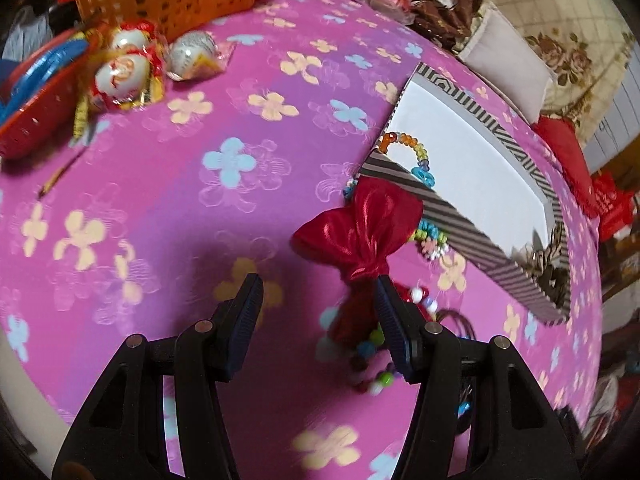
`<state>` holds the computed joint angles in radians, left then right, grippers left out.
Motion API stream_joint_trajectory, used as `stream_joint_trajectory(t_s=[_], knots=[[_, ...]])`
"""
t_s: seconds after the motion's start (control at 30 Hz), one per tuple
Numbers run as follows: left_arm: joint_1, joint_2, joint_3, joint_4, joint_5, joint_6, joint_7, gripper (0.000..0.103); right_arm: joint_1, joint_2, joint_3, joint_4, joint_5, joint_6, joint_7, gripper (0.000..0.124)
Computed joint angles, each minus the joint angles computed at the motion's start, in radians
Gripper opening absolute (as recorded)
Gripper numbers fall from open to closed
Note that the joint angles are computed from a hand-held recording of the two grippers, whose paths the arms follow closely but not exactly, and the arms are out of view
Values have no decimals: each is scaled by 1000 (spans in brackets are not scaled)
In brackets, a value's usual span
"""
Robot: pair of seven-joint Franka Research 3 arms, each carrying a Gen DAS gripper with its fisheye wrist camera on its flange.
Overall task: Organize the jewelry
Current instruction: 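Grasp the red satin bow with the left tool while the right grasps the black hair tie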
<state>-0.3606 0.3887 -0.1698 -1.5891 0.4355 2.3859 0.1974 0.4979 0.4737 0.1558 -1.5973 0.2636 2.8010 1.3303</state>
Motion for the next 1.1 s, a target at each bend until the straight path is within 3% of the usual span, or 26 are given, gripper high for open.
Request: stream_joint_trajectory(t_s=[0.13,0.23,0.47,0.6,0.63,0.7,0.77,1.1], knots=[[-2,47,-1,63,-18,-24,18,57,0,10,2,13,-3,-9,-12,67],[-16,73,9,104,-6,-53,20,57,2,19,5,25,-6,-20,-26,53],[-38,129,20,191,12,-111,59,57,19,67,2,93,-24,-52,-41,48],[-48,144,31,214,28,-126,59,56,32,113,-5,152,-40,-89,-40,24],[-49,147,32,219,32,-129,64,55,28,122,1,163,-35,-98,-46,21],[-51,149,33,224,38,-138,75,25,19,121,13,159,-16,-95,-59,16],[-29,129,21,185,10,-94,88,18,11,110,21,147,1,-97,-69,10],[-23,-50,26,-3,109,-6,6,13,-48,-4,78,30,149,-26,-155,8]])
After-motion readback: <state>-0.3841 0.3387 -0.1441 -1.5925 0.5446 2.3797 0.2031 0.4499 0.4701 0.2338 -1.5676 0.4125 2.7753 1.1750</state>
